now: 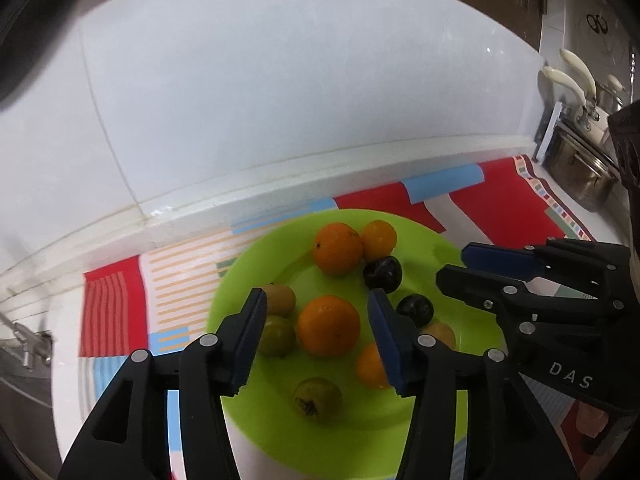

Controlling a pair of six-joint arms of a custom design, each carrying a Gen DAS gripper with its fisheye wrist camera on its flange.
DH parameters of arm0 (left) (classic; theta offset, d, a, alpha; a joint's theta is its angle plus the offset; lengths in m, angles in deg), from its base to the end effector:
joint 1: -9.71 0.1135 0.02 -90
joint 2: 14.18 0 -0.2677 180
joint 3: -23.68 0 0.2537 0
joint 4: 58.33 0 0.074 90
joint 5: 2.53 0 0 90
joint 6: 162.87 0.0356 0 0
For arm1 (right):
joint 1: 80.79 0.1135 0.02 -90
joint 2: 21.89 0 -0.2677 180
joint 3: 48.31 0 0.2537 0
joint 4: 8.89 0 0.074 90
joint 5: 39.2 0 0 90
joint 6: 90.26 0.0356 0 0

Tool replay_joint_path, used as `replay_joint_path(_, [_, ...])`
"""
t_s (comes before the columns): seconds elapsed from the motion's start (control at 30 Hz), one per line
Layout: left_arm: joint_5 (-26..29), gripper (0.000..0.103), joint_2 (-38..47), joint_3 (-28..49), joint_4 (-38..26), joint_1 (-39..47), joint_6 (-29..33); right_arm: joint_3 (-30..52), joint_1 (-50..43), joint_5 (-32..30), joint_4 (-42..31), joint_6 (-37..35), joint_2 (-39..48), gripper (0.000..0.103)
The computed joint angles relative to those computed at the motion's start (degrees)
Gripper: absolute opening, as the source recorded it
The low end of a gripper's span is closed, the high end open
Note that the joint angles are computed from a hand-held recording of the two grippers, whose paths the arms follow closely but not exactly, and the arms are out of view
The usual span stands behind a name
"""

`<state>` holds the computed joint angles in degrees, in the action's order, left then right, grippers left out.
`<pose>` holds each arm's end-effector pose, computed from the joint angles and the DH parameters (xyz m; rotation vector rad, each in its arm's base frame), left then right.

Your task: Organize fruits

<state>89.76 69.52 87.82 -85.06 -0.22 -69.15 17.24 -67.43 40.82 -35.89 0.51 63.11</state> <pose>0.3006 -0.0541 0.2154 0.3018 2.3609 -0.0992 0.3012 0.0779 0.2167 -0.3447 2.3650 0.3243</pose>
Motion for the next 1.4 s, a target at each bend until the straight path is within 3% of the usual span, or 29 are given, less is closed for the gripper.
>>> replay_joint_path(0.33, [-2.9,0.064,-13.9,-3.2,-7.6,-1.1,-5.6,-4.4,1.4,1.6,-3.4,1.4,-12.9,0.029])
replay_joint_path(0.43, [-5.5,0.073,-19.4,-4.5,-10.2,-2.3,-6.8,-5.6,1.8,2.1,-5.3,1.9,-17.7,0.036])
replay_joint_path(0.6, [-8.5,0.078,-27.8,-5.9,-15.8,-4.3,-9.8,-7.6,3.1,3.2,-9.1,3.6,-25.9,0.046])
replay_joint_path(0.87, [-17.3,0.09,-40.7,-7.0,-26.1,-11.9,-14.7,-9.9,6.8,8.2,-17.8,5.5,-39.6,0.056])
replay_joint_path(1.1, [-28.4,0.092,-48.8,-6.7,-36.1,-24.2,-21.6,-10.2,13.6,15.8,-27.4,9.4,-50.1,0.06])
replay_joint_path(1.27, [-40.1,0.094,-51.9,-4.6,-46.8,-39.3,-32.4,-9.3,23.4,24.5,-34.5,15.0,-55.9,0.061])
replay_joint_path(1.4, [-50.9,0.095,-50.5,-1.0,-60.0,-55.1,-49.0,-7.7,37.7,36.7,-41.4,23.5,-58.5,0.061])
